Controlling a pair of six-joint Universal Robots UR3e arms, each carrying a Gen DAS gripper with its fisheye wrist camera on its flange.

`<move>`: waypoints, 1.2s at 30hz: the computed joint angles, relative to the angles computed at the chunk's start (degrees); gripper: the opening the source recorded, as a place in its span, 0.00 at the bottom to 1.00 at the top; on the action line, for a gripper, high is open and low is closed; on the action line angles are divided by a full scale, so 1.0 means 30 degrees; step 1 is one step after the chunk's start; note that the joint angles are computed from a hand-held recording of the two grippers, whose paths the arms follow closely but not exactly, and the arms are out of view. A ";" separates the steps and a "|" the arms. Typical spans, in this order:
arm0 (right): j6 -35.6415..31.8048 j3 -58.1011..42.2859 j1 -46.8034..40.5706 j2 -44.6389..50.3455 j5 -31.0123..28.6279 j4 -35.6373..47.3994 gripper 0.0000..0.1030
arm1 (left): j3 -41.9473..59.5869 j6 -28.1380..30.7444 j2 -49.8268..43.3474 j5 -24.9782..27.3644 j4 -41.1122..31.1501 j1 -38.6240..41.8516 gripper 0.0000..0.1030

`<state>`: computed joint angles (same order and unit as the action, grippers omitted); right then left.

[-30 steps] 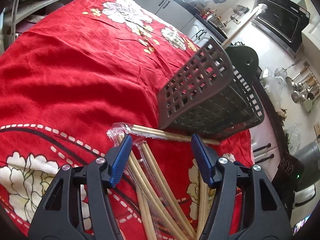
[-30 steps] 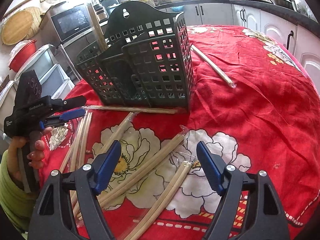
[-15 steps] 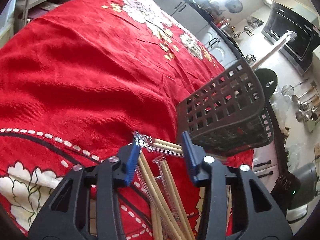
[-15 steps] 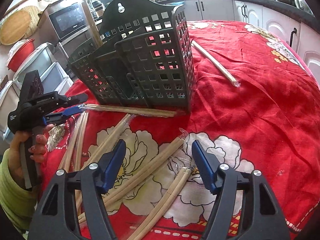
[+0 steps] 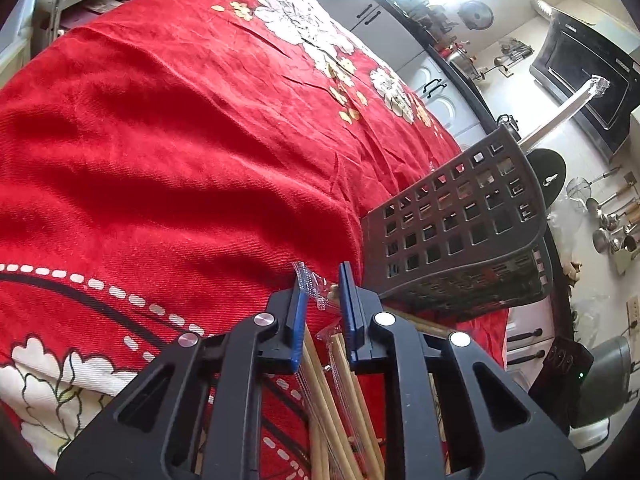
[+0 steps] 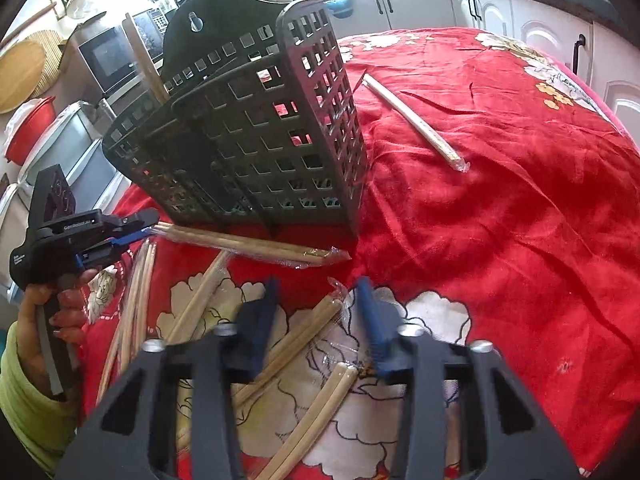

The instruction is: Organize utensils

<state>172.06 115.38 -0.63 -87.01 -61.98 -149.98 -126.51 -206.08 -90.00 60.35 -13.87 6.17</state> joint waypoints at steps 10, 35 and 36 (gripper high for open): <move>-0.0385 0.1948 -0.1363 -0.2194 0.1562 -0.0739 0.06 | -0.0523 0.0327 0.2093 -0.0298 -0.0008 -0.0089 0.01; -0.1739 0.4435 -0.7326 -1.2809 0.6416 0.2506 0.05 | 0.3527 0.0202 0.5038 0.0795 -0.1026 -0.4024 0.00; -0.1755 0.4223 -0.7354 -1.2854 0.6435 0.2503 0.05 | 0.3937 0.0228 0.4841 0.0862 -0.1120 -0.4248 0.00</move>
<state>166.80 128.05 -22.69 -125.58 -42.68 -142.47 -114.70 -205.40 -75.48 62.94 -17.23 -6.58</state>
